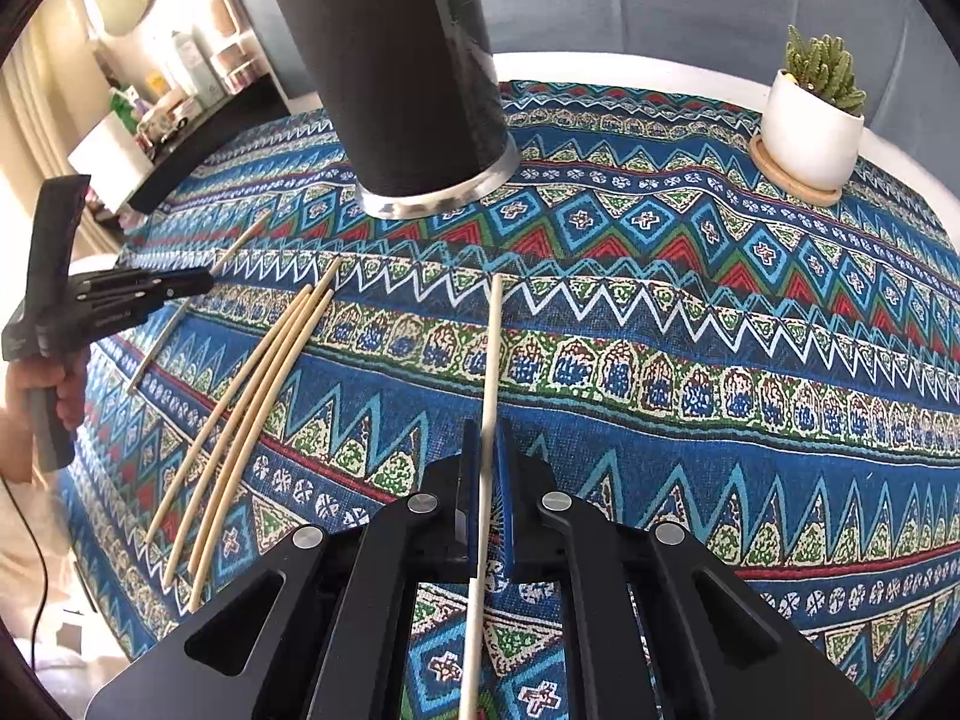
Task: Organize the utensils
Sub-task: 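Lift the left gripper's stick over the black cup while the right gripper carries its stick there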
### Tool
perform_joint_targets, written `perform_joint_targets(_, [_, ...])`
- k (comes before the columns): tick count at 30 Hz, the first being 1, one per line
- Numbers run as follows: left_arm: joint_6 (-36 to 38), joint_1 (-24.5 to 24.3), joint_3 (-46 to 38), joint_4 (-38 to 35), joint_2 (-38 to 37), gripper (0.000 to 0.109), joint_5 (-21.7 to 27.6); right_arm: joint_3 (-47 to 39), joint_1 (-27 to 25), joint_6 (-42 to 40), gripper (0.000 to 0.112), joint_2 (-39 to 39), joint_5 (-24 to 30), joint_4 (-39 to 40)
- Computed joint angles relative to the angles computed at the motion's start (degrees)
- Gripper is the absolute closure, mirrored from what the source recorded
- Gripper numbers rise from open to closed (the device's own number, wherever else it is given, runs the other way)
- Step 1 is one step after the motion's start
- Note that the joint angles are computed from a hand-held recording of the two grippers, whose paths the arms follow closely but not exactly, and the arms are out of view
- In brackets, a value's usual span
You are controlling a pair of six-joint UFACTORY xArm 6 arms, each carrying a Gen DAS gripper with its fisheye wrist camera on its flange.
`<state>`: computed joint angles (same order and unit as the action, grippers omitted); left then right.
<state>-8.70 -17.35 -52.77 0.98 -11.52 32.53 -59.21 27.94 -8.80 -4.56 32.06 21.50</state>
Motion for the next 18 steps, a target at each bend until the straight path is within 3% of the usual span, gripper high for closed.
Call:
perform_joint_targets(2, [-1.0,0.3,0.5,1.4,-1.0,0.103,1.0,0.8,-0.5,-1.2,0.108,-1.0,-0.4,1.8])
perform_joint_targets(4, [-5.8,0.7,1.7,8.5,-2.5,0.103,0.6,1.5,-1.0,-1.9,0.108,-2.2,-1.2,2.7])
perform_joint_targets(8, [-5.0,2.0,1.5,7.3,-4.0,0.103,1.2,2.0,-1.7,-3.3,0.108,-4.3,-2.0,3.6])
perform_joint_targets(14, [-9.6,2.5,-1.3,15.7,-5.3,0.103,3.5,0.9,-3.1,-4.0,0.108,-7.1,-2.2,3.7])
perform_joint_targets(18, [-9.9,1.9,-4.9,16.9,-4.1,0.103,4.5,-1.3,-4.0,-2.7,0.108,-7.2,-3.0,3.1])
